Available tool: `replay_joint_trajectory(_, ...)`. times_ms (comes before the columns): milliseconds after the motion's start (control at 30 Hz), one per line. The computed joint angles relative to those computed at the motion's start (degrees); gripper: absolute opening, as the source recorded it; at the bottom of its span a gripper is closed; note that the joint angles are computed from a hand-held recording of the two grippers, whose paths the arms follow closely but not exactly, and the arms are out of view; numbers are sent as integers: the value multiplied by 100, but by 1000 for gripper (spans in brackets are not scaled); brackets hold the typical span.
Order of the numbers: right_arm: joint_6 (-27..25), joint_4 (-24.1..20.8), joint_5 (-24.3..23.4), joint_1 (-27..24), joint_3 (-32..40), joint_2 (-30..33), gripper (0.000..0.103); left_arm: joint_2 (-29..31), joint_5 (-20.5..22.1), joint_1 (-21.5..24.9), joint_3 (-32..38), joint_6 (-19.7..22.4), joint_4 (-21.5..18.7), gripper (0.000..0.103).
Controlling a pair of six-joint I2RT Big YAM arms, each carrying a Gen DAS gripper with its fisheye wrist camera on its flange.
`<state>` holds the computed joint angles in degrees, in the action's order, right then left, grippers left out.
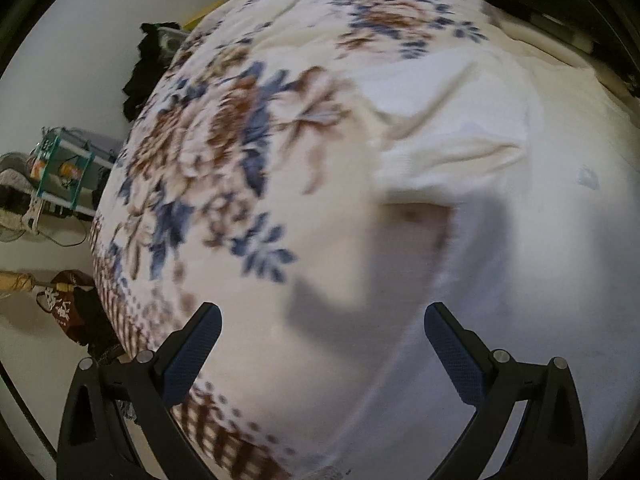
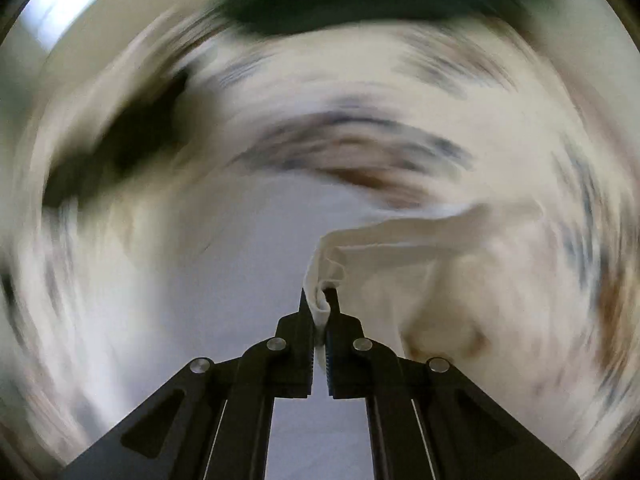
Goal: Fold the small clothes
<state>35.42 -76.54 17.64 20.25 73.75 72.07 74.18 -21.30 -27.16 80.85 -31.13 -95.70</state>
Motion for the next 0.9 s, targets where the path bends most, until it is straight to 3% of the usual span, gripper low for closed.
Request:
replay_joint_trajectory(67,-599,-389,310,858,297,666,4,-138,-2,192,-138,102,6,103)
replay_joint_trajectory(133,-879,-850,-25,1385,560,1265,5,-302,38,474,-291,246,18,103)
replay_joint_trajectory(233,-532,-1076,-37,1893,589,1312,11,-512,55,790,-468,430,65,103)
replay_joint_trajectory(300,-320,-1096,-349,1975,554,1167,20,-621,88,982,-572,547,126,103)
replay_joint_trajectory(367,120,-1223,-725,1964,540,989,37,-662,231,1125,-633,638,221,103)
replay_joint_trajectory(433,573,-1113,-1176,1846,360,658,39,-646,665,1328,-666,738,395,103)
replay_joint_trajectory(500,1386,-796,-1530,1724,-10,167,45,-577,1648,1642,-665,717,658,103)
replay_joint_trajectory(567,2176,-547,-1705,1587,-399,-278,66,-533,2593,1929,-686,514,918,103)
replay_joint_trajectory(667,3515,-199,-2013,1289,-1069,-983,66,-486,4273,2338,-918,-160,1623,103)
replay_joint_trajectory(700,3679,-131,-2096,1134,-1222,-1136,66,-457,4789,2438,-1049,-535,1951,102)
replay_joint_trajectory(733,4156,-46,-2164,1066,-1448,-1389,66,-447,5155,2494,-1180,-878,2296,101)
replay_joint_trajectory(800,4602,21,-2196,943,-1678,-1653,66,-360,5661,2519,-1396,-1541,3011,98)
replay_joint_trajectory(867,4474,-75,-2290,553,-1822,-1819,66,-226,5736,2389,-1428,-1997,3412,92)
replay_joint_trajectory(900,4514,-116,-2280,543,-1863,-1901,66,-150,5729,2335,-1408,-2153,3626,75)
